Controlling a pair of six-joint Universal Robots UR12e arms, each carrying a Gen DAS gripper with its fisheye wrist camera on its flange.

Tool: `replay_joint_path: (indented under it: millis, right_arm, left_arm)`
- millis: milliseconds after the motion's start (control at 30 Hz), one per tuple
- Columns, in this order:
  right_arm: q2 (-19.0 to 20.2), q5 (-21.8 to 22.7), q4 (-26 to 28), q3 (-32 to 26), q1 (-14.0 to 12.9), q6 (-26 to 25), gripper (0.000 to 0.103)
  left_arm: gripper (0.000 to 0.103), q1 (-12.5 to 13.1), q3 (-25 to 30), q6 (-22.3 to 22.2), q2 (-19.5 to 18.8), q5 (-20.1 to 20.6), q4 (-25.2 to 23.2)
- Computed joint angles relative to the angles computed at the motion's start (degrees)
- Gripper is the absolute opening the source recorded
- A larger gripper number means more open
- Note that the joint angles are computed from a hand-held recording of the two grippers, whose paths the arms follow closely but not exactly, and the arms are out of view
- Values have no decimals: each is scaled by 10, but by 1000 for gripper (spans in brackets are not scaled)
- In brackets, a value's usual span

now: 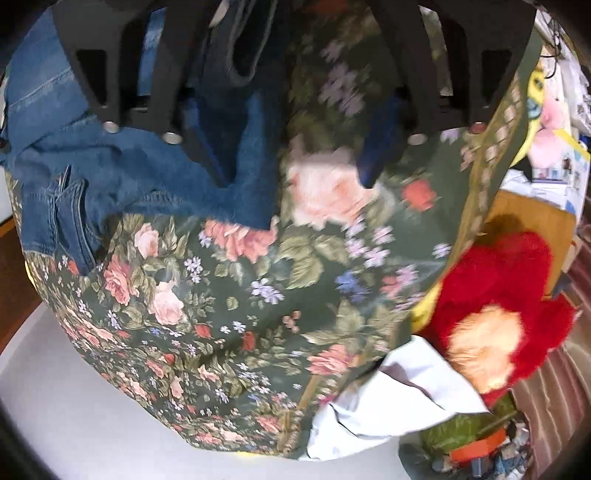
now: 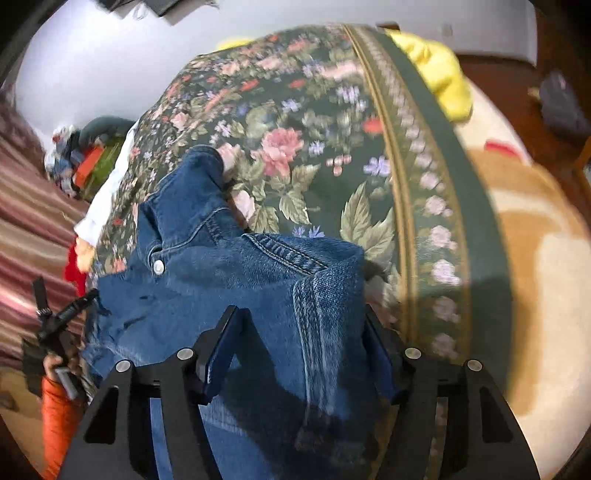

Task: Fold large clothes

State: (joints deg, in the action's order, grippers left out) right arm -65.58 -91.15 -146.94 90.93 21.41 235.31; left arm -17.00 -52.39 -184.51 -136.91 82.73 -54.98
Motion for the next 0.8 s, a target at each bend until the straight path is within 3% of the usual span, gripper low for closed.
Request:
replay_joint_path:
  millis: [67,100,167,200,300,433,600,800]
  right_arm:
    - [5,-4,4,-8,0,-8,54]
    - [7,-6,6,-11,-1,-10,47]
    - [11,-2,4,-14,-2,-16,37]
    - [12,-2,0,-14,-1,-19,30]
    - [17,-23,5,-24,7,-34,22]
    - [29,-67,27,-57,15,-73,16]
    - [52,-87,39,-113,11,-119,15]
    - [112,-107,90,-214,6,-172,15]
  left_arm:
    - [49,2,18,-2,-13,-32,-17]
    - [36,2,28,1,-19,-46,-29]
    - [27,0,43,8,-28,-53,-48]
    - [25,-1,40,13,-27,-51,-42]
    - [12,-2,14,21,-15,-53,-9]
    - [7,1,5,-1,-3,-60,6]
    - [6,-5,7,9,10,-16,34]
    - [6,5,-9,-34,20,19,67]
